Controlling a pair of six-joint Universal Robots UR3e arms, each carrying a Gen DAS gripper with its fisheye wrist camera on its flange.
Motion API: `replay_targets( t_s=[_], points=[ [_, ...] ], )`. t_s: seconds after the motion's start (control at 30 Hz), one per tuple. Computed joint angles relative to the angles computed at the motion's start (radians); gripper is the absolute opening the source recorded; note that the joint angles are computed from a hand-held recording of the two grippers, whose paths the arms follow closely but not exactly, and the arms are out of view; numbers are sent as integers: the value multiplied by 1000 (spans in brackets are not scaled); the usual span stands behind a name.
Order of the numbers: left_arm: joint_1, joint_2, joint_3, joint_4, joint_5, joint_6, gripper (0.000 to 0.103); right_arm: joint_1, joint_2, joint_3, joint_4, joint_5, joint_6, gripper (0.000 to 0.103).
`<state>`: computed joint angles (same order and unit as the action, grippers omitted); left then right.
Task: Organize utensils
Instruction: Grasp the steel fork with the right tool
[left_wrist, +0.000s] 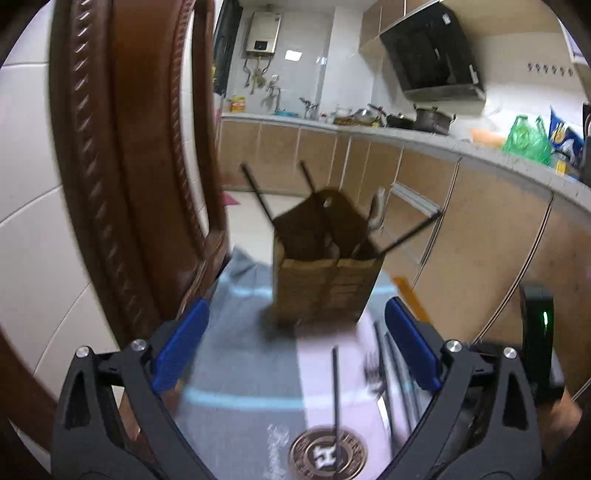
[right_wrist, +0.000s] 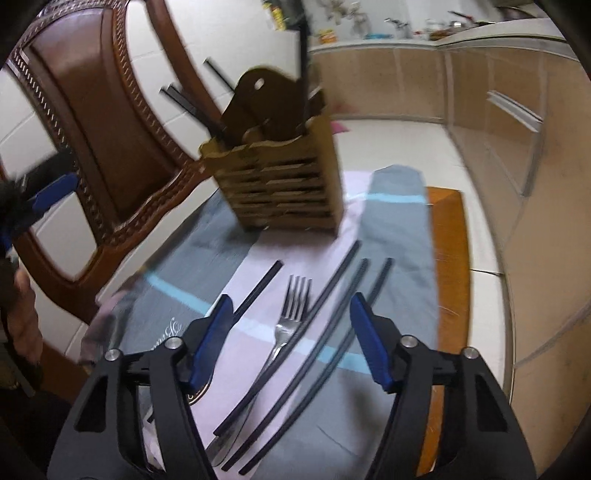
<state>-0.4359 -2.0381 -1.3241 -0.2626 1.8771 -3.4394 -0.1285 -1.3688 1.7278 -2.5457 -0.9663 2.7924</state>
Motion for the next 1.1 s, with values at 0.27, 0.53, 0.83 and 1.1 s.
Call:
replay_targets(
  t_s=[0.27, 0.53, 0.83, 1.1],
  points=[
    [31, 51, -130, 54, -28, 3, 95, 38, 230, -257, 141, 37, -99, 45],
    [50, 53, -110, -12, -48, 4, 95, 92, 387, -463, 249, 3, -105, 36],
    [78, 86, -150, -38, -81, -20, 95, 77, 438, -552, 414, 39, -156, 29],
    [63, 77, -130, -40, -56, -12, 95, 63, 361, -512, 409, 109, -149, 3]
  ],
)
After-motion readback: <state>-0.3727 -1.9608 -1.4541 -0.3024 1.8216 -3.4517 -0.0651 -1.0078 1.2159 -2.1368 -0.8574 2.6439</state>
